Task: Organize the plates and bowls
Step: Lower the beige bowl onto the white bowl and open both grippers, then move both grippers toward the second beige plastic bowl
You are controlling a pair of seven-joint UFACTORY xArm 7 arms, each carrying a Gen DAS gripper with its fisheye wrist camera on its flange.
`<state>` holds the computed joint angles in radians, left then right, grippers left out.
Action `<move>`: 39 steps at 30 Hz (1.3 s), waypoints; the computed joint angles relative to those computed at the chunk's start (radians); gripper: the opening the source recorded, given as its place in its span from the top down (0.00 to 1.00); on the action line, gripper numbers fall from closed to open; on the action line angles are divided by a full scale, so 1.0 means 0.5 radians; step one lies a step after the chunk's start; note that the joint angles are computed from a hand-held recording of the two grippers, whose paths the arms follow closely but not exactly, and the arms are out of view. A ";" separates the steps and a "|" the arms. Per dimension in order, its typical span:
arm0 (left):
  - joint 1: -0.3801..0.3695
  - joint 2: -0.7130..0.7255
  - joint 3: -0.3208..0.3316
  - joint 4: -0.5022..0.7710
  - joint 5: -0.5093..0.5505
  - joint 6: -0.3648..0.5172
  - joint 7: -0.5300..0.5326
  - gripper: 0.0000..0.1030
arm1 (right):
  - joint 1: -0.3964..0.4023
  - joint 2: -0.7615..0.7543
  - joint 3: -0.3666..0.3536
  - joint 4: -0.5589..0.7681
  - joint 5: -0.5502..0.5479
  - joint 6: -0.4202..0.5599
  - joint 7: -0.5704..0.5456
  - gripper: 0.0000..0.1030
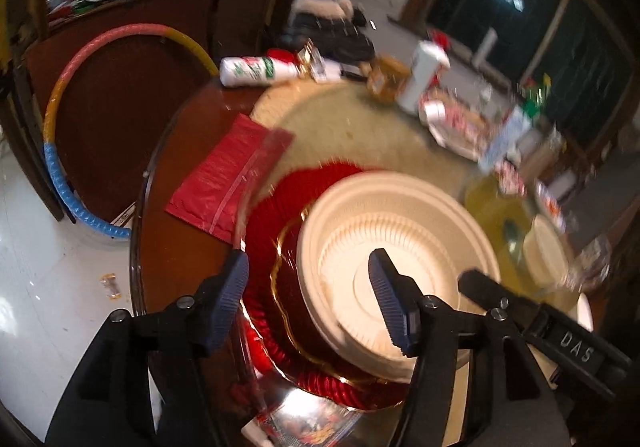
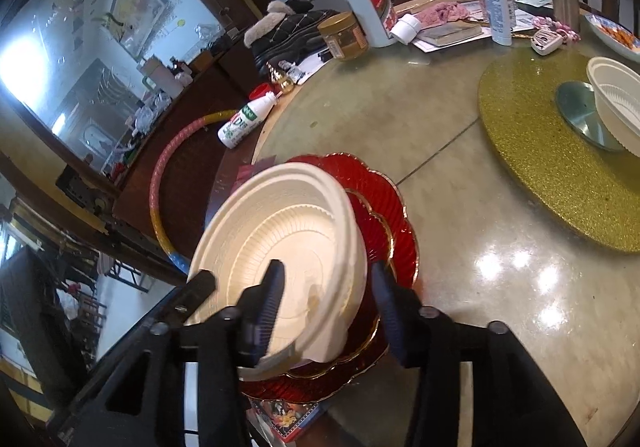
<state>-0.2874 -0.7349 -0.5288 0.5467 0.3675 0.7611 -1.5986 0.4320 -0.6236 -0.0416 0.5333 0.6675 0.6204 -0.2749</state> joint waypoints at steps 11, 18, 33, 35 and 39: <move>0.292 -0.385 -0.459 0.103 0.238 0.352 -0.567 0.18 | -0.010 -0.427 -0.417 -0.271 0.556 -0.414 -0.044 0.05; 0.341 0.078 -0.493 0.326 0.400 0.000 -0.376 0.18 | -0.197 -0.349 -0.661 -0.206 0.472 -0.057 -0.050 0.05; 0.204 1.741 -0.562 1.449 1.035 -0.049 -0.149 0.18 | -0.805 0.180 -0.711 0.318 0.175 0.279 -0.274 0.05; 0.115 1.954 -0.504 1.642 1.048 0.003 -0.110 0.18 | -0.834 0.323 -0.735 0.456 0.207 0.343 -0.329 0.05; -0.055 2.255 -0.372 1.965 1.039 0.032 -0.047 0.18 | -0.889 0.632 -0.751 0.731 0.293 0.461 -0.385 0.07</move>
<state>-0.3150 0.3925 -0.7148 1.5290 0.8872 0.7773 -1.6220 -0.0125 -0.3074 -0.4169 0.8986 0.8137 0.8507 -0.4676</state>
